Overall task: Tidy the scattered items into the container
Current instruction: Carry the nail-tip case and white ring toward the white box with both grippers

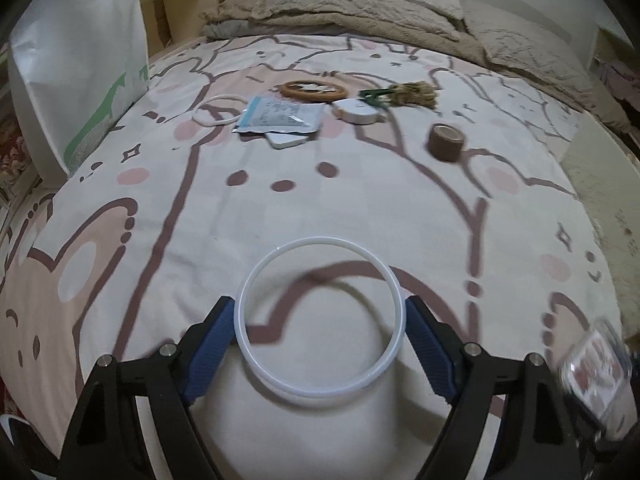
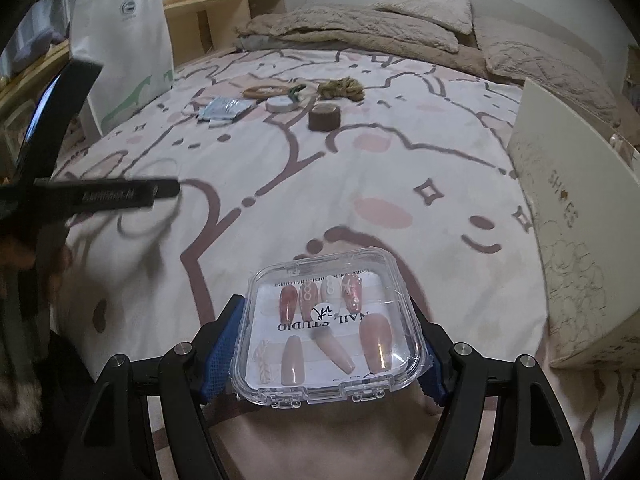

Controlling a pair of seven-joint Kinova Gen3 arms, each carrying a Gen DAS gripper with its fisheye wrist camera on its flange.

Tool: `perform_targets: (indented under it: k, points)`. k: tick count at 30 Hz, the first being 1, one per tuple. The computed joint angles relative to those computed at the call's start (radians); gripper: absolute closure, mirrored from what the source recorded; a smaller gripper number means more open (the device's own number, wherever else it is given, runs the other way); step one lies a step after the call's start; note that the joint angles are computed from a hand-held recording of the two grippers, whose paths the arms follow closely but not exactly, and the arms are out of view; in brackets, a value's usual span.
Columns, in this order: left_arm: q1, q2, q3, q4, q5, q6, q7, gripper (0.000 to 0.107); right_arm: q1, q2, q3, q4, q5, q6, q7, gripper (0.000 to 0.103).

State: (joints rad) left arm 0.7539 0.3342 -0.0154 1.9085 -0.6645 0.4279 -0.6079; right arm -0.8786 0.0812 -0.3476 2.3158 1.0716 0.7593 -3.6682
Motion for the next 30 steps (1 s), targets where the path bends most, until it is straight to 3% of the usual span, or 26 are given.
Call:
perform_targets:
  k: [9, 18, 23, 30]
  points:
    - [0.044, -0.088, 0.041, 0.042, -0.04, -0.009, 0.071, 0.023, 0.035, -0.129, -0.041, 0.026, -0.021, 0.056, -0.002, 0.027]
    - [0.056, -0.172, 0.123, 0.046, -0.164, 0.004, 0.217, 0.023, 0.109, -0.289, -0.136, 0.051, -0.063, 0.123, 0.011, 0.027]
    - [0.055, -0.188, 0.178, 0.031, -0.207, 0.016, 0.255, 0.023, 0.16, -0.402, -0.163, 0.077, -0.12, 0.106, 0.048, 0.027]
    - [0.069, -0.183, 0.221, -0.003, -0.225, 0.03, 0.272, 0.023, 0.233, -0.527, -0.235, 0.092, -0.206, 0.153, 0.093, 0.027]
